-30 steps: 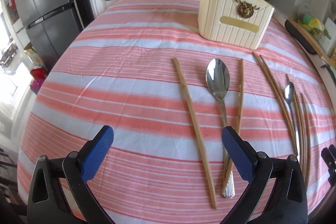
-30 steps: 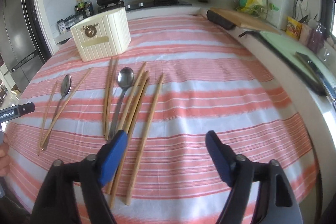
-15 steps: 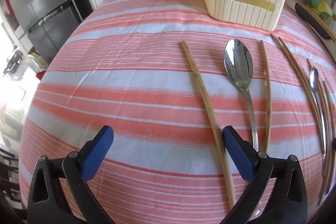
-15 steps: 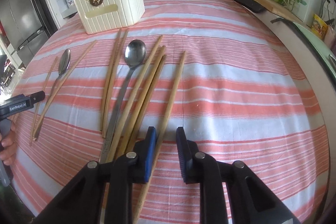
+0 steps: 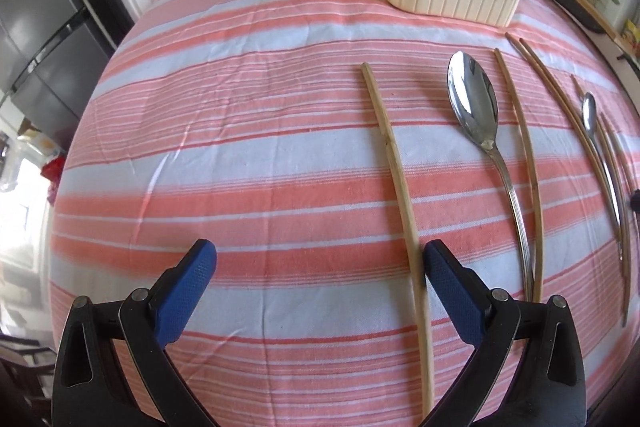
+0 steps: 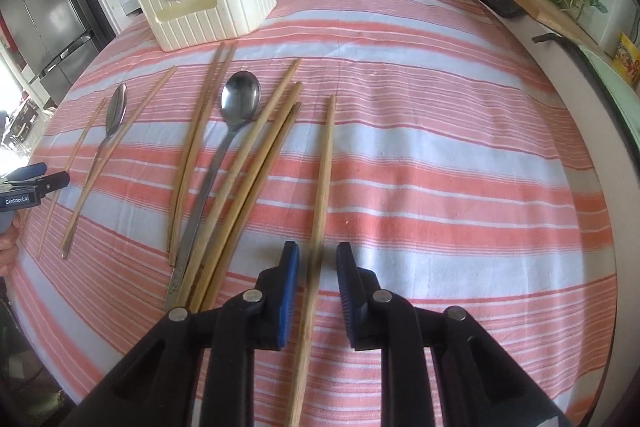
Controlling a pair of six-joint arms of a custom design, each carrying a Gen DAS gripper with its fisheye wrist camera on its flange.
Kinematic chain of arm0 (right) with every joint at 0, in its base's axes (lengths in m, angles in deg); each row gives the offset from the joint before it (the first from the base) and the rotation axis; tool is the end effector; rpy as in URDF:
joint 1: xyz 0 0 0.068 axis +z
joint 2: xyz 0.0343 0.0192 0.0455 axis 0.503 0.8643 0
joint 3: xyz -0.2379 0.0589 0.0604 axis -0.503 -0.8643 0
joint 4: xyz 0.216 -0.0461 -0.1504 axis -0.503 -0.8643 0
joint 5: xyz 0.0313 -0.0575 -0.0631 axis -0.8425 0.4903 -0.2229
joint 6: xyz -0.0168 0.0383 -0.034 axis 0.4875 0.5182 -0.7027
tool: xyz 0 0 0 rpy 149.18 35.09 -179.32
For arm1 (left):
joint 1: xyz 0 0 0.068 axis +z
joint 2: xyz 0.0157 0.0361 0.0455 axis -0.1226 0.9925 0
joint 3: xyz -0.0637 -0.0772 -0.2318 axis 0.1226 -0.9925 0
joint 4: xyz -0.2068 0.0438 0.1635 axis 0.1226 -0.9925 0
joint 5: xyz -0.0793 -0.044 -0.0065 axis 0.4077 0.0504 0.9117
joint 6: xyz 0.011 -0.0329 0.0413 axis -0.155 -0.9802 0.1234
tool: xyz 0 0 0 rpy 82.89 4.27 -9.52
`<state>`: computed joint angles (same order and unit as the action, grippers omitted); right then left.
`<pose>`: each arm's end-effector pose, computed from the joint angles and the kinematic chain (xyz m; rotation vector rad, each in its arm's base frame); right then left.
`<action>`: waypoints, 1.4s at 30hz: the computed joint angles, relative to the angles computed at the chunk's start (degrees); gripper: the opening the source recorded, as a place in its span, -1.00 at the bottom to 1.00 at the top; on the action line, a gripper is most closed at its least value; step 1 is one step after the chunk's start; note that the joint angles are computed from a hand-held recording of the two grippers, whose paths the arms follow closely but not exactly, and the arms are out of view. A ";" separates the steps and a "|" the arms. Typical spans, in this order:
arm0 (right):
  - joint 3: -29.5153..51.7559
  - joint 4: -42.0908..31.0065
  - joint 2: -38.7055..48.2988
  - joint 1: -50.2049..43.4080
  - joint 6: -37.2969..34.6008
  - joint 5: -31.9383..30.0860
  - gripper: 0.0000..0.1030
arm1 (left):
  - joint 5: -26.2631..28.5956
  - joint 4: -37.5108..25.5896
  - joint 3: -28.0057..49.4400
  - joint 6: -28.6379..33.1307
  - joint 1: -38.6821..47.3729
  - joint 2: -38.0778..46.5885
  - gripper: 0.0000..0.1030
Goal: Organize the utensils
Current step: 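Grasp one wooden chopstick with the right gripper while the left gripper grasps another, then carry both chopsticks over the cream holder and open both grippers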
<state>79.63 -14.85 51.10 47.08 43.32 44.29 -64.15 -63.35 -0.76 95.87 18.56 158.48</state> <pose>0.2149 0.0649 0.2046 -0.2129 2.6758 0.1252 0.2641 0.1208 0.1733 0.0222 2.7145 0.0574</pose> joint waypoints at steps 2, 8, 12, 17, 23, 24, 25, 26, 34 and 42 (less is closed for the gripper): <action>1.65 0.69 2.68 -1.46 -1.04 -1.98 -0.62 | 1.65 -1.80 2.59 -0.44 0.71 2.80 0.99; 6.47 2.92 10.42 -3.31 -3.39 -4.16 -0.62 | -0.09 -7.48 10.71 0.03 -1.59 9.18 0.99; 11.64 2.38 16.51 -3.46 -5.04 -3.86 -0.67 | -0.46 -8.68 15.66 0.00 -4.10 12.86 0.85; 18.26 1.26 23.56 -4.47 -5.80 -3.92 -0.86 | -0.25 -10.80 22.57 -2.03 -7.08 17.23 0.27; 25.16 0.91 30.28 -4.87 -5.95 -4.47 -0.87 | 0.41 -12.42 29.39 -5.05 -9.05 21.64 -0.88; 25.87 1.06 30.87 -4.93 -5.81 -4.82 -0.88 | 1.30 -12.93 30.27 -6.36 -8.79 22.22 -0.91; 26.49 1.24 31.27 -5.27 -5.61 -5.83 -0.88 | 2.36 -13.03 30.04 -7.05 -7.95 21.83 -0.91; 27.11 1.52 31.48 -5.70 -5.14 -6.86 -0.88 | 3.46 -13.31 30.46 -7.64 -7.36 21.45 -0.91; 29.66 -0.65 20.44 -6.39 -4.38 -11.10 -0.88 | 14.28 -16.52 29.47 -5.94 0.11 7.53 -0.91; 28.57 -4.64 4.55 -3.10 -4.34 -9.97 -0.88 | 27.00 -23.96 31.99 -1.02 8.65 -2.37 -0.91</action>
<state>108.20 -19.48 55.66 43.98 38.98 34.32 -37.14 -87.31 31.23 94.85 27.20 156.11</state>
